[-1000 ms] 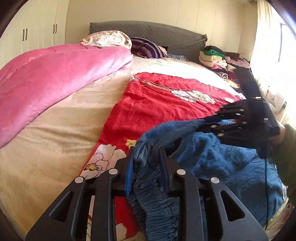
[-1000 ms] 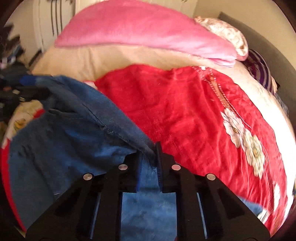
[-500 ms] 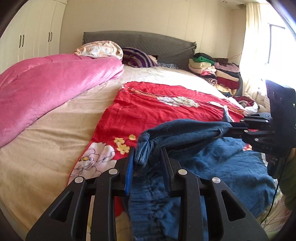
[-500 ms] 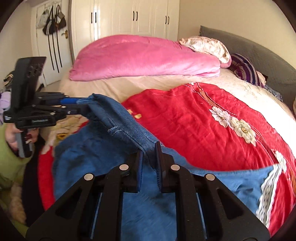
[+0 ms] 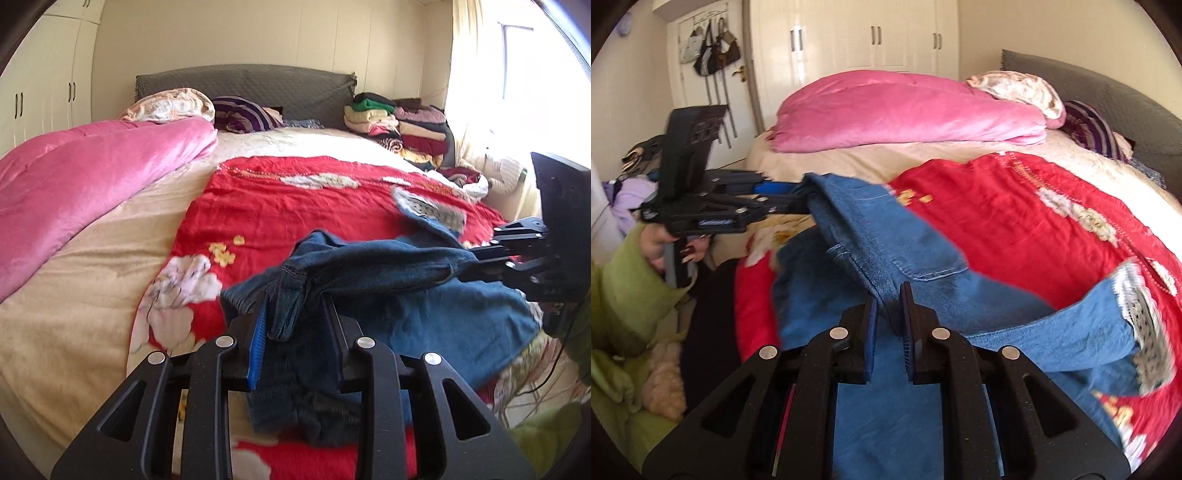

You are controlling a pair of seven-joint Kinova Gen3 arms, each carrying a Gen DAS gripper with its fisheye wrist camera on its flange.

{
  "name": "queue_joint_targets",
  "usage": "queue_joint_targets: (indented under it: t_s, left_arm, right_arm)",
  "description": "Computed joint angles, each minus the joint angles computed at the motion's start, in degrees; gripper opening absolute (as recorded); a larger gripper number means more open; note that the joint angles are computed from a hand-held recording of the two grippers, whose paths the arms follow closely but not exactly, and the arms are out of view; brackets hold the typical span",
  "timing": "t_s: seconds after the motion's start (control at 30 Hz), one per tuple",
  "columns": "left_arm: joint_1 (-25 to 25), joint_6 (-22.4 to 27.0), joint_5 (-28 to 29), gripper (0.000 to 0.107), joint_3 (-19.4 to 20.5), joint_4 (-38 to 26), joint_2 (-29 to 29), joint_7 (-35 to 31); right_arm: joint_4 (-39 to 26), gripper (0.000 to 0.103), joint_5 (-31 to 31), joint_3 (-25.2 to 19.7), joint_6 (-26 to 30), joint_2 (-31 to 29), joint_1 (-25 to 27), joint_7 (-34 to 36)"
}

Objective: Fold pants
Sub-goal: 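Lift the pants with both tools and fold one leg over the other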

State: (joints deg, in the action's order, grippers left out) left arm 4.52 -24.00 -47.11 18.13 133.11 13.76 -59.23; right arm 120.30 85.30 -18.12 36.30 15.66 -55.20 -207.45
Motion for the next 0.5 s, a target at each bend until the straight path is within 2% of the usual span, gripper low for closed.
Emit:
queue_joint_targets:
  t_s: [0.3,0.4,0.5]
  left_arm:
    - [-1.6,0.4,-2.2,0.032,-1.5,3.5,-1.2,0.4]
    - [-1.1,1.4,-0.3,0.032,-2.3,4.1,-0.7,-0.8]
    - [-5.7,1.0,-3.4,0.032,-0.4,4.7,0.0,3.7]
  right_arm:
    - [-2.2,0.007,-2.3,-0.8,-3.9,2.9,-3.2,2.6]
    - [-3.0,0.007,-4.0,0.2,-5.5,4.4,-3.8,3.5]
    - [-4.0,0.007,-6.9,1.3,-6.0,5.8,-5.1,6.2]
